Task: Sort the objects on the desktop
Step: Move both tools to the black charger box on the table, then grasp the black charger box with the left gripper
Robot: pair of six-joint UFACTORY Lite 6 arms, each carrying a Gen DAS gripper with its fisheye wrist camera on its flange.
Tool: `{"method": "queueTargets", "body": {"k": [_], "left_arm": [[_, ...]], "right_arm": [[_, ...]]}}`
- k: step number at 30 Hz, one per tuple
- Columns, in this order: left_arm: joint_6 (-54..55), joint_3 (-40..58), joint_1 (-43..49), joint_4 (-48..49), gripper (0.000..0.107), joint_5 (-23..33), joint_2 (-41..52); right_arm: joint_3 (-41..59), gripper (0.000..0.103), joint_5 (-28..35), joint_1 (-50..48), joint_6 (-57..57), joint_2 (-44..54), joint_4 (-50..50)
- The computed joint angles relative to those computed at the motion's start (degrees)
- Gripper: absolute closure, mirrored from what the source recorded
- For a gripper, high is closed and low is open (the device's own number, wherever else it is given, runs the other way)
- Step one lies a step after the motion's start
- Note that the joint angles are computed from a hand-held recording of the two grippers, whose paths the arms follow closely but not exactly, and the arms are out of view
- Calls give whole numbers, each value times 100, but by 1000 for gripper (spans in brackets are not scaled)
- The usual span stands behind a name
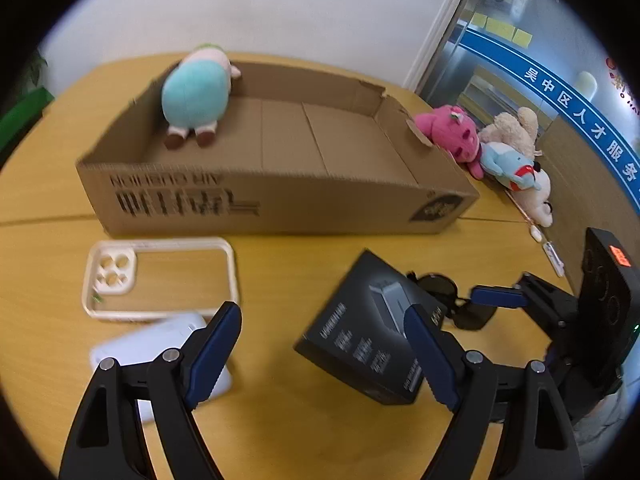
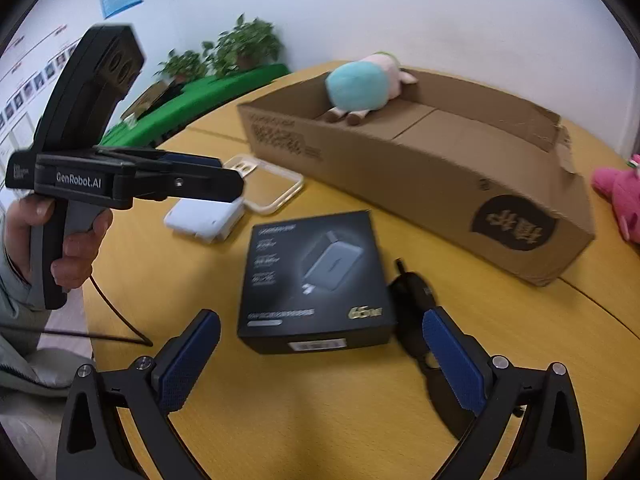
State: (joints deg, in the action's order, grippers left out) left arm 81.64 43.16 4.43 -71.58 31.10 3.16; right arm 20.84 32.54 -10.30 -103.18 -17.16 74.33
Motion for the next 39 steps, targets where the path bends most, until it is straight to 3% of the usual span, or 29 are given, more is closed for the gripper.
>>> {"method": "queueTargets", "body": {"k": [4,7,12,17,20,25,30,33,39], "left_arm": [[50,-131,41,-8,23,299,180],[19,-155,25,7,23,299,311],[-4,-57,80,38,23,284,621],[-5,25,124,66,23,339,847],[69,56,139,46,23,437,926],[82,62,73,25,23,453,995],[35,97,89,125,23,452,1092],[55,103,133,152,24,500,1111],[108,218,43,69,25,517,1292]], "right_arm": [[90,0,-178,411,-689,494,858],[169,0,-695,971,-1303,812,1619],[27,1,305,1033,-928,584,888],[-191,0,-431,1008,-1645,548,1819],[6,0,-349,606,-1712,761,1749],[165,0,-430,778,-2168,1101,2192],[69,0,250,792,-1592,999,1363],[-137,0,26,859,-1984,820,1889],[224,0,-269,981,-2227,1467,2318]]}}
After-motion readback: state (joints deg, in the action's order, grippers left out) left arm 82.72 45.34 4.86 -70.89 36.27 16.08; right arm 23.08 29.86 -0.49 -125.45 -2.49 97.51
